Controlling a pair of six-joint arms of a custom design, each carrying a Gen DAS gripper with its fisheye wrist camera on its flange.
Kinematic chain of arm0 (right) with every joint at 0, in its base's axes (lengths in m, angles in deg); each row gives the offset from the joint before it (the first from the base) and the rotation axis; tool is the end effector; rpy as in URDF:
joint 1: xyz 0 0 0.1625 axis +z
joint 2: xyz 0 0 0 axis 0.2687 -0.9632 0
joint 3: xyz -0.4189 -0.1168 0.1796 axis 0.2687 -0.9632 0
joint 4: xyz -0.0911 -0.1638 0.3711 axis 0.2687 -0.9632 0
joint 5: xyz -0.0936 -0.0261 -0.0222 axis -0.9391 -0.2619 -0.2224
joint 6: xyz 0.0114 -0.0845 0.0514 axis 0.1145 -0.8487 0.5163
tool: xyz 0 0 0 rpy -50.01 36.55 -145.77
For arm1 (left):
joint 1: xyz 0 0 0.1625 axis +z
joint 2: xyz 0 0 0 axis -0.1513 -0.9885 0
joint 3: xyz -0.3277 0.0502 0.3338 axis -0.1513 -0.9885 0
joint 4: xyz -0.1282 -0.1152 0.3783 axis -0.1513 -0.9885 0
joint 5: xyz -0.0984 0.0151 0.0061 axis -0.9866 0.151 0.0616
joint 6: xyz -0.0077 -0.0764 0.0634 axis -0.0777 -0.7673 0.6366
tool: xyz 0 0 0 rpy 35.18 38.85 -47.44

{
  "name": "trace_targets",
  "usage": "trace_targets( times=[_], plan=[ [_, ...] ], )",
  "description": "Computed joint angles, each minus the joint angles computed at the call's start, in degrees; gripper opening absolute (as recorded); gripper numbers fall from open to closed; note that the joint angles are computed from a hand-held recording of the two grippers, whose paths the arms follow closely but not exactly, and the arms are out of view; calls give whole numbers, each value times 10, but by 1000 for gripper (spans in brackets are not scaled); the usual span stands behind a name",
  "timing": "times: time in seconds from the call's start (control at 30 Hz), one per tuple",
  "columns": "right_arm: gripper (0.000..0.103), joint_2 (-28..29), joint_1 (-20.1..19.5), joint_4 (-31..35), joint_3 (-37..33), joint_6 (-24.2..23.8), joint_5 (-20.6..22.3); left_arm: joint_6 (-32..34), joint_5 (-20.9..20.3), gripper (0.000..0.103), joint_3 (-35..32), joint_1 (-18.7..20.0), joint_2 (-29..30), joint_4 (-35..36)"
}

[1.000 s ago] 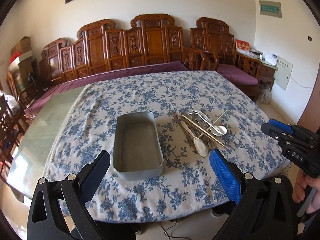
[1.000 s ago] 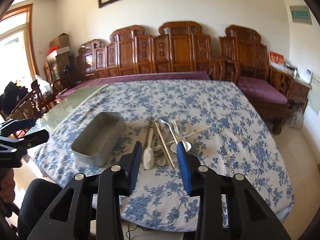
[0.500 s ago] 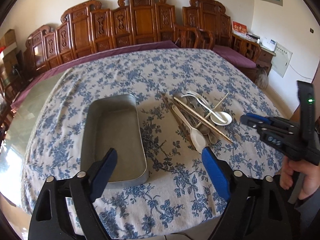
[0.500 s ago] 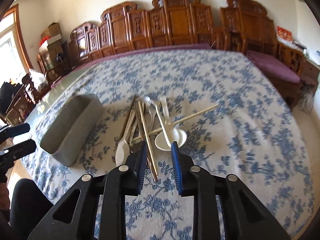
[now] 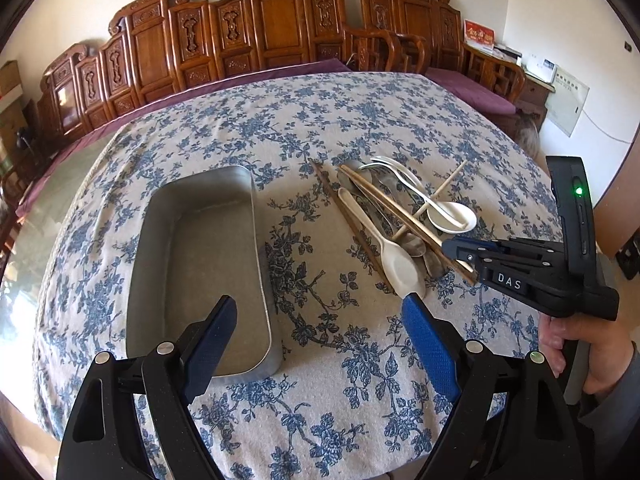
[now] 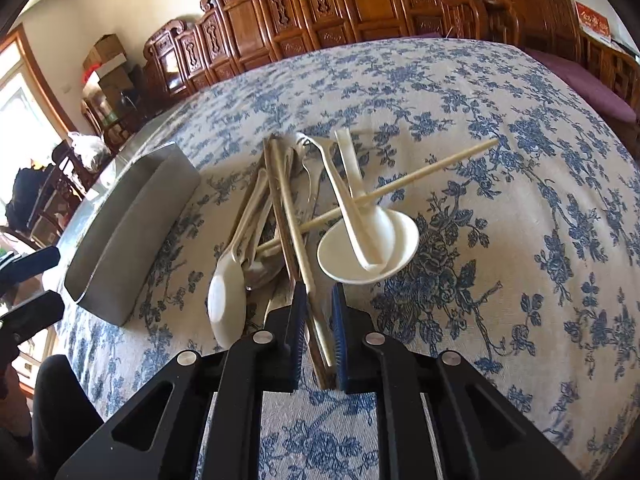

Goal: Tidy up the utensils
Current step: 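Reach the right gripper into the utensil pile and grasp a wooden chopstick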

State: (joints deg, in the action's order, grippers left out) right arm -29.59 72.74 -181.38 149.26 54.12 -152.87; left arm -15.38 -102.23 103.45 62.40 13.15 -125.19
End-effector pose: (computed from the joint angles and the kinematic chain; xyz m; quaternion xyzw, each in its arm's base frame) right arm 0.0623 -0.6787 0.2541 -0.0703 -0.8817 0.3794 0.2715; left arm -0.3318 -0.7541 0.0795 0.4694 0.8448 -0.1257 0.2240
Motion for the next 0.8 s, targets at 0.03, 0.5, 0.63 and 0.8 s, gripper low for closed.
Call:
trace_targets(
  times=[0.03, 0.5, 0.63, 0.8],
  plan=[
    [14, -2, -1, 1, 1, 0, 2, 1, 1, 82, -1, 0, 1, 0],
    [6, -22, 8, -87, 39, -48, 37, -4, -2, 71, -47, -5, 42, 26],
    [6, -27, 8, -99, 46, -54, 43, -14, 1, 58, -87, -5, 71, 54],
    [6, -26, 7, -95, 49, -57, 33, -22, 18, 46, -143, -5, 113, 86]
  ],
)
